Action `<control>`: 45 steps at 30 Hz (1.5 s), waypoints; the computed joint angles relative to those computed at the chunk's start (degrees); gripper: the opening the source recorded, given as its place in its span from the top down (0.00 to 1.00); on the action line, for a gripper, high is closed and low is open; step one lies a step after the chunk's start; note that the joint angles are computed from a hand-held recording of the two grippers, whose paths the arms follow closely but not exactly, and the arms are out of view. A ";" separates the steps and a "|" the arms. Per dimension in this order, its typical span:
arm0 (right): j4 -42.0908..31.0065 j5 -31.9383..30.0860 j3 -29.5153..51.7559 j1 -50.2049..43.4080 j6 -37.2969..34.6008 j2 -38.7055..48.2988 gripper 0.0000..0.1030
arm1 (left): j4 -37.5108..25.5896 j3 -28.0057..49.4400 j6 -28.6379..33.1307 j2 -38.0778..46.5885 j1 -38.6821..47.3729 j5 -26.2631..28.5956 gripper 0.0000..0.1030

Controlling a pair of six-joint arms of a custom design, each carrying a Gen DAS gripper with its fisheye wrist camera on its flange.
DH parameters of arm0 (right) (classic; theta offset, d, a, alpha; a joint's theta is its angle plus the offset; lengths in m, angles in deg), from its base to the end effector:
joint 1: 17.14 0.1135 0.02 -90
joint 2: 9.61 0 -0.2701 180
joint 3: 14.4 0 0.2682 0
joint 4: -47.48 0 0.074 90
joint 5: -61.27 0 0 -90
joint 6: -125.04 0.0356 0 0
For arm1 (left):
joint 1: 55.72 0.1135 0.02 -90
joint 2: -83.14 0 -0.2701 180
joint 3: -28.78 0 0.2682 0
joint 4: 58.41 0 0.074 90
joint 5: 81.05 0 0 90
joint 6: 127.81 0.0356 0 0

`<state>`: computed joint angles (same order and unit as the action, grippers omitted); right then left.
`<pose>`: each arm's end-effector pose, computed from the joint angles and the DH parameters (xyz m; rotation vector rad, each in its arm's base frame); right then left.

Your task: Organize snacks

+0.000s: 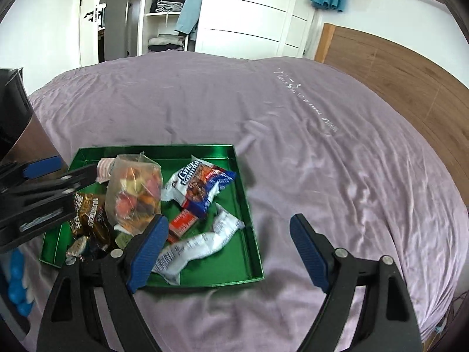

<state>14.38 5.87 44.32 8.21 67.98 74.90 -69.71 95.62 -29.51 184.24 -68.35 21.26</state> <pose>0.2698 0.1055 0.1772 0.3615 2.3488 -0.3231 0.3592 -0.0883 0.1499 0.5307 2.3011 -0.2906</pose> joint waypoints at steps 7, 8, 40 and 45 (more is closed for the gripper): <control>0.05 2.74 -2.56 4.96 4.81 -1.20 0.16 | 4.12 -13.44 2.43 -11.23 1.44 3.19 0.25; -0.09 3.18 -2.79 5.65 5.42 -1.34 0.16 | 4.00 -14.97 2.70 -12.63 1.74 3.89 0.25; -7.34 10.67 1.24 24.81 23.45 0.40 0.00 | -6.30 -27.50 18.06 -28.84 23.19 13.50 0.25; -7.89 10.34 0.95 24.97 25.06 0.20 0.00 | -7.64 -26.93 17.95 -29.06 23.22 13.32 0.25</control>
<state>6.49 16.21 45.27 33.18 93.03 75.09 -77.35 68.69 -11.56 155.18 -45.12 34.59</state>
